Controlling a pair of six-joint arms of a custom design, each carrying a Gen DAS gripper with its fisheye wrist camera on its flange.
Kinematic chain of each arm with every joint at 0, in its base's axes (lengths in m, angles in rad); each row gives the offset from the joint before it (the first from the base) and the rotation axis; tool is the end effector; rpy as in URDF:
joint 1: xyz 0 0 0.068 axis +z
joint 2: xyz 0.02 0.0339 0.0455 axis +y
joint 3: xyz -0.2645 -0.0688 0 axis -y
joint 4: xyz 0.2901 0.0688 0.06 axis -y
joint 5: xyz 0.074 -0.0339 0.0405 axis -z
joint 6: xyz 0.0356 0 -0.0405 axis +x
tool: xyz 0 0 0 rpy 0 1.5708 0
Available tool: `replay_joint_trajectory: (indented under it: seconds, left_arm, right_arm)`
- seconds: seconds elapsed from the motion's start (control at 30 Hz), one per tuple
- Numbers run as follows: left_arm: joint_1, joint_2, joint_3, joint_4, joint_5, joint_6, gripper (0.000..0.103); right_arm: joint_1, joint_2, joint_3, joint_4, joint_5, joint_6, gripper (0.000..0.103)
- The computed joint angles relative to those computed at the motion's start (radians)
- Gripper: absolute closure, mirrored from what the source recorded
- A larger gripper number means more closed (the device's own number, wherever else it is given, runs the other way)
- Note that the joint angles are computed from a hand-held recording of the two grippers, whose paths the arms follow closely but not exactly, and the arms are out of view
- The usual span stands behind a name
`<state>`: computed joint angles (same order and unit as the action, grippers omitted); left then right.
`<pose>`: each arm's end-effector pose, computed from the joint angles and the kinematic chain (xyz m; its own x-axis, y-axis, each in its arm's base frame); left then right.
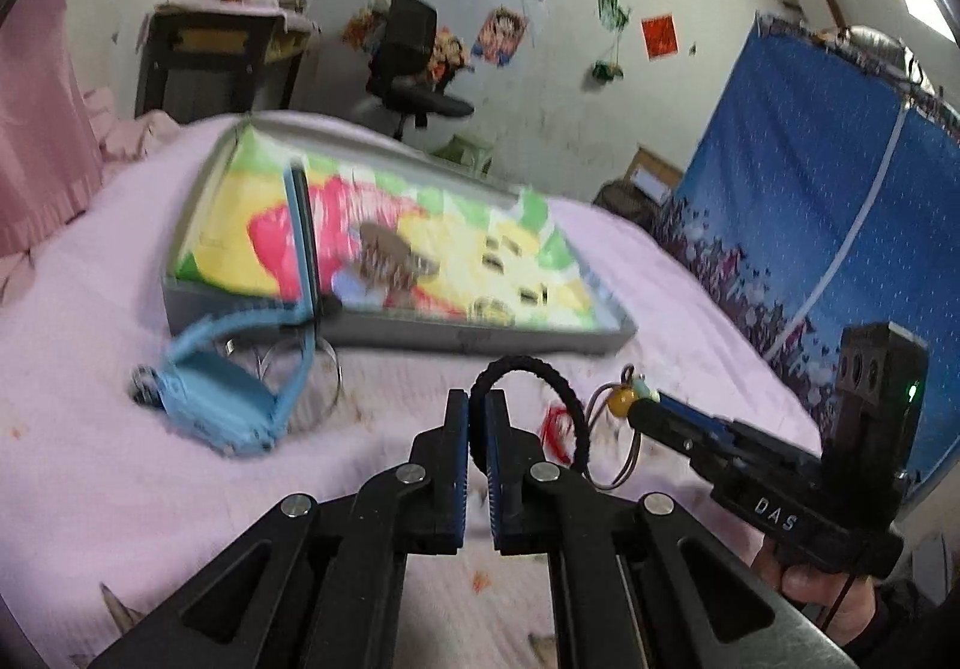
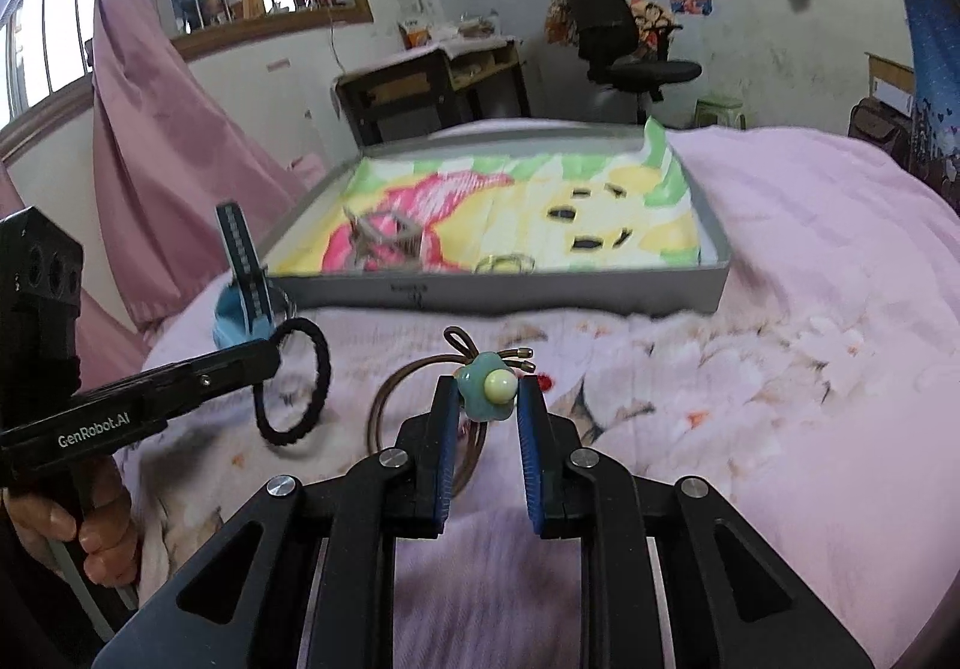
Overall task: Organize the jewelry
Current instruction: 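Grasp the black hair tie with the left tool while the right tool grasps the green-bead keyring, then carry the hair tie into the tray and open the left tool while the right tool releases the keyring there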
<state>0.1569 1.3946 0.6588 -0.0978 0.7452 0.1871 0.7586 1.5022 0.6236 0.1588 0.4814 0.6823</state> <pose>0.2964 0.0225 0.1495 -0.6561 0.0346 -0.7539 0.4656 0.8048 -0.3682 0.2382 0.2031 0.1228 -0.5965 0.2047 -0.7761 0.0246 0.9711 0.2373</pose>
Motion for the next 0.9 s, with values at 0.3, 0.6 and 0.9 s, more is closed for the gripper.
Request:
replay_joint_trajectory:
  seconds: [0.3,0.6,0.9]
  left_arm:
    - [-0.053,0.014,0.038,0.076,-0.098,-0.081,0.097]
    - [-0.144,0.109,0.131,0.119,-0.265,-0.174,0.097]
    - [-0.267,0.272,0.269,0.093,-0.481,-0.211,0.097]
  right_arm:
    - [-0.068,-0.052,0.009,0.039,-0.05,-0.055,0.086]
    - [-0.174,0.072,0.141,0.048,-0.1,-0.164,0.086]
    - [-0.31,0.234,0.216,0.092,-0.164,-0.108,0.086]
